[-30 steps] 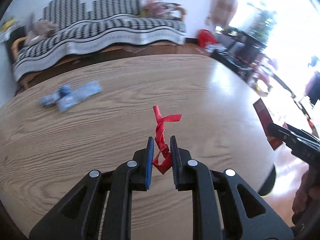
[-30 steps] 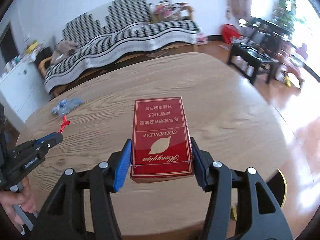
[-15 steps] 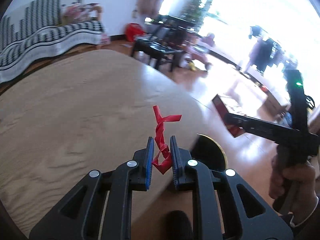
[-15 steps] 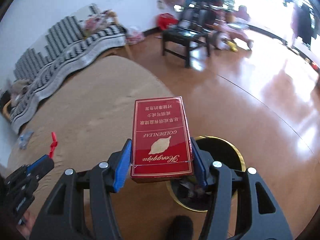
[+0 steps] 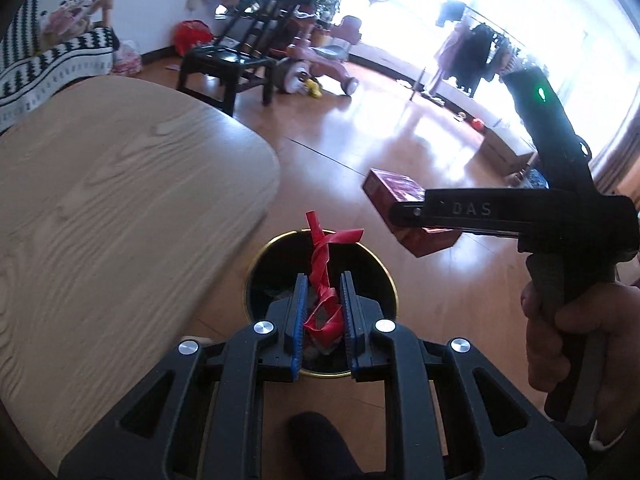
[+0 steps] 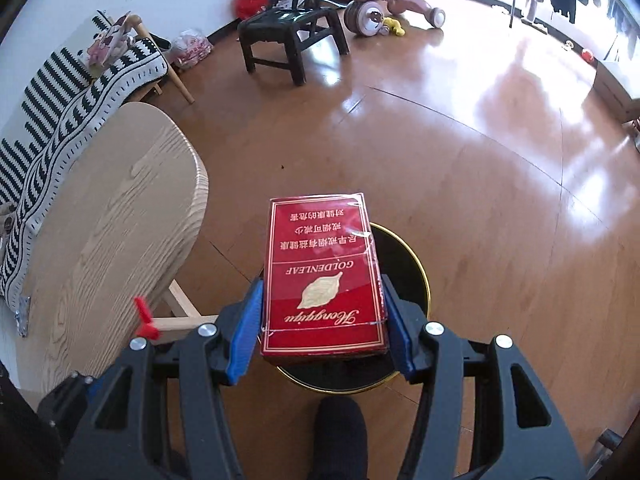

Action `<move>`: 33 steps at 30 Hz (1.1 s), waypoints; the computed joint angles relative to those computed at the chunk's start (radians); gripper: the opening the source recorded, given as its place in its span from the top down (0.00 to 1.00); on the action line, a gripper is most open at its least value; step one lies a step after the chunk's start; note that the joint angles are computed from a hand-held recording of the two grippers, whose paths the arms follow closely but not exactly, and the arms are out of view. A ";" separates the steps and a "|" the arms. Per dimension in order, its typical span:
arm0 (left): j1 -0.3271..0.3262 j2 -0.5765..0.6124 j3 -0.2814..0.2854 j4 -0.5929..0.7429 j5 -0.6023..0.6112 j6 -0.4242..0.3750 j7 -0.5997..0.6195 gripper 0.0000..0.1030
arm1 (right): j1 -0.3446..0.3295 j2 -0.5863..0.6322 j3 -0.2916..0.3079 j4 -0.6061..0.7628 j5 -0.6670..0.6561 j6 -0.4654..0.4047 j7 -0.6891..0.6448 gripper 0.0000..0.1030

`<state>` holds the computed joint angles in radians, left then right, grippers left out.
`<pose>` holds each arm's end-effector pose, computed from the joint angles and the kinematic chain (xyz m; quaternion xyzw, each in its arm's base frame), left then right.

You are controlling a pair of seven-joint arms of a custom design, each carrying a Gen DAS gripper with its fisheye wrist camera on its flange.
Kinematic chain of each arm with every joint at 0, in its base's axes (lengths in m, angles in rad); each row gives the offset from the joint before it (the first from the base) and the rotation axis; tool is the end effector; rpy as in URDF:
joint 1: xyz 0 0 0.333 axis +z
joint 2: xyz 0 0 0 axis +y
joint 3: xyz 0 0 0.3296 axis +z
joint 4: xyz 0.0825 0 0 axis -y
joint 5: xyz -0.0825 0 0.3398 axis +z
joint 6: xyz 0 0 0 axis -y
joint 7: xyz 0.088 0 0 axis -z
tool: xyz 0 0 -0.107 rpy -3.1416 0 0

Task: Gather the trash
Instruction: 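Carry the red box and red ribbon over the black bin with both tools, then open both tools over the bin and move them back over the table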

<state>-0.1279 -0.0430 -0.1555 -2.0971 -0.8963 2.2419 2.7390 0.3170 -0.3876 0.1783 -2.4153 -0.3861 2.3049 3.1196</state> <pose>0.4917 -0.1680 0.5015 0.2894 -0.8828 0.3677 0.0410 0.3601 0.1935 0.5138 -0.3500 0.9079 -0.1565 0.1694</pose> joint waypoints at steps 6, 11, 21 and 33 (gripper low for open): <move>-0.016 0.018 -0.016 0.003 0.009 0.007 -0.009 0.85 | -0.003 -0.014 0.000 -0.004 0.010 -0.011 0.010 0.46; -0.022 0.043 -0.023 0.022 0.026 0.000 -0.027 0.85 | -0.014 -0.015 -0.005 -0.014 0.009 0.003 0.021 0.46; -0.028 0.086 -0.040 0.049 0.045 -0.013 -0.052 0.84 | -0.022 -0.036 0.001 -0.035 0.004 0.001 0.053 0.46; -0.021 0.084 -0.041 0.038 0.002 -0.010 -0.030 0.35 | -0.022 -0.039 0.012 -0.025 -0.024 -0.034 0.088 0.25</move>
